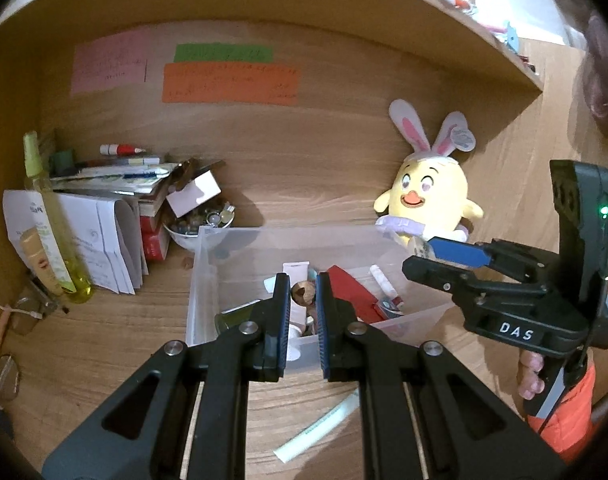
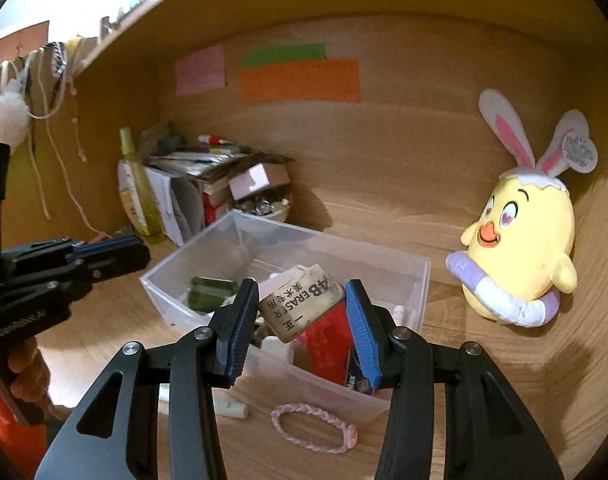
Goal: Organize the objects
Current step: 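Carry eraser over clear box with right tool while left tool carries bead over, then open right tool to drop eraser in while left tool releases bead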
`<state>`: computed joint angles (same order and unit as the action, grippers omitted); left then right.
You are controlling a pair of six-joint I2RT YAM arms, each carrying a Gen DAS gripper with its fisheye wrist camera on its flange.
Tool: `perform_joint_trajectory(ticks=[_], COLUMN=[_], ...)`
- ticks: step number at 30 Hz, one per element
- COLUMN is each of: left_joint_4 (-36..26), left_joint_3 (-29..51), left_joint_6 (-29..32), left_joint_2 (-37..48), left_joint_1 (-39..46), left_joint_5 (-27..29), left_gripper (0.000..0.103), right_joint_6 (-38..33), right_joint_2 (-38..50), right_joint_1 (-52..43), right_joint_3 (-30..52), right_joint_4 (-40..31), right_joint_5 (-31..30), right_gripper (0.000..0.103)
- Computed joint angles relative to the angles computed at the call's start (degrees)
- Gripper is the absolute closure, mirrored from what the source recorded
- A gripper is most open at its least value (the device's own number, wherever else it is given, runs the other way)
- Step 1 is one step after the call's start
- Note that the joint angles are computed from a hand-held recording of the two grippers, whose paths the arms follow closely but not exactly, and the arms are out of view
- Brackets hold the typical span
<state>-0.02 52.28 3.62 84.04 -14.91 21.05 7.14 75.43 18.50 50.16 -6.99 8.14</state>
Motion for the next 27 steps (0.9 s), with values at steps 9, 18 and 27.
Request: perform_joint_trajectory(ticks=[9,18,27], left_joint_4=[-1.00,-1.03,-1.36], left_joint_3=[4.47,6.88,7.35], left_joint_6=[-0.52,-0.92,-0.84], left_joint_2=[8.53,13.44,14.42], left_joint_1=[0.44,0.46,0.70], left_joint_5=[-0.26,-1.98,-1.47], left_gripper=[0.091,0.091,0.091], right_joint_6=[1.86,2.64,2.36], right_joint_2=[6.91,9.78,12.08], right_joint_1=[-3.64,-5.09,-3.74], right_joint_3=[1.40,2.56,4.07], right_joint_4=[0.97,0.15,-0.72], right_joint_5=[-1.79,-1.49,1.48], right_gripper=[0.061,0.061,0.061])
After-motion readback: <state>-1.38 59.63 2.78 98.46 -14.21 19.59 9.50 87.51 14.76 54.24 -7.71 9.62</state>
